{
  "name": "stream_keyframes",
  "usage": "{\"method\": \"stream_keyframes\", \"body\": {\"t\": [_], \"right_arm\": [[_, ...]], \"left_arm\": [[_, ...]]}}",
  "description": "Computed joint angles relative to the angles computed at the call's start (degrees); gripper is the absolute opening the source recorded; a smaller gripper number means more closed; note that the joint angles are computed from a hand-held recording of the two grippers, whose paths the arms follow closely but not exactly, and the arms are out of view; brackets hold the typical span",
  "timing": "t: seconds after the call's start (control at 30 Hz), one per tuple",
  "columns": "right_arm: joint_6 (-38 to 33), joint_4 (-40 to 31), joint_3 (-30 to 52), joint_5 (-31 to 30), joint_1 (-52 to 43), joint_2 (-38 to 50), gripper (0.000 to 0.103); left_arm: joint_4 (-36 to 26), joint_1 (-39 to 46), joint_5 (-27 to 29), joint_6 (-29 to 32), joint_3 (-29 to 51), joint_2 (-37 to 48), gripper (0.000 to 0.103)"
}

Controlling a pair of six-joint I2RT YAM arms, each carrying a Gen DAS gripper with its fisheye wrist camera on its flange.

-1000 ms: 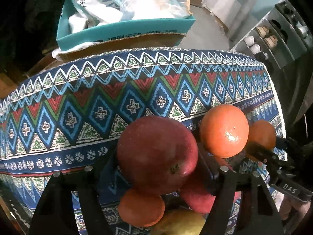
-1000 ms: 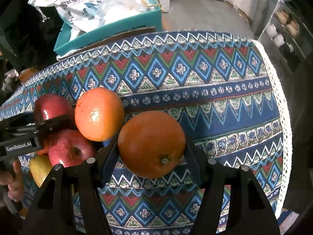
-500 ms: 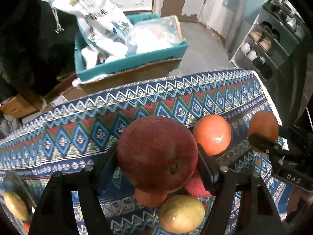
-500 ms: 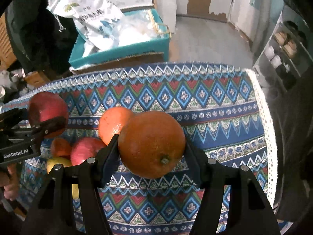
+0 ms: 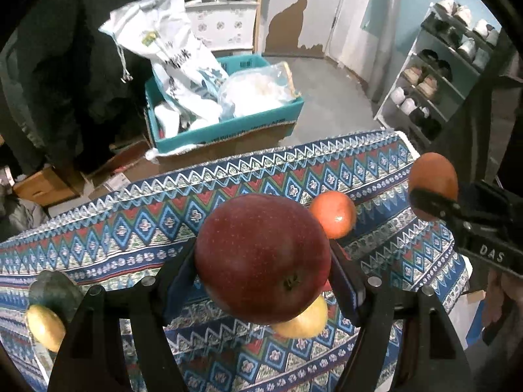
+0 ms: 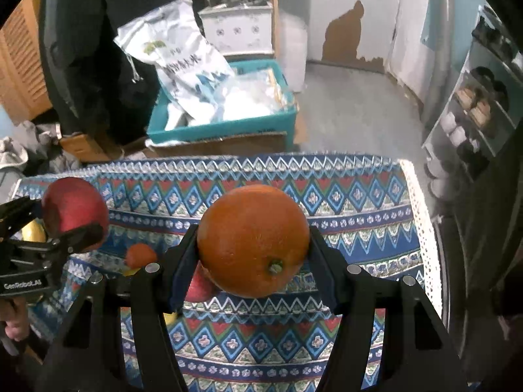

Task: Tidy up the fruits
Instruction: 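Carry the red apple and orange toward the glass bowl with both tools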

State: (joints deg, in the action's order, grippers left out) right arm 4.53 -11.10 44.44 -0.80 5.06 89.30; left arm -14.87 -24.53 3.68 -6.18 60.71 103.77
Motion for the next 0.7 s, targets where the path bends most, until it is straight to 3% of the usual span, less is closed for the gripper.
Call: {"method": "stream_keyframes", "body": {"t": [0.7], "right_arm": [[1.75,-8.14,0.95,0.69,9.49,-16.36,0.064]], "left_arm": [[-5.91,0.44,-1.08,1.45,-10.18,-25.46,0.076]]}}
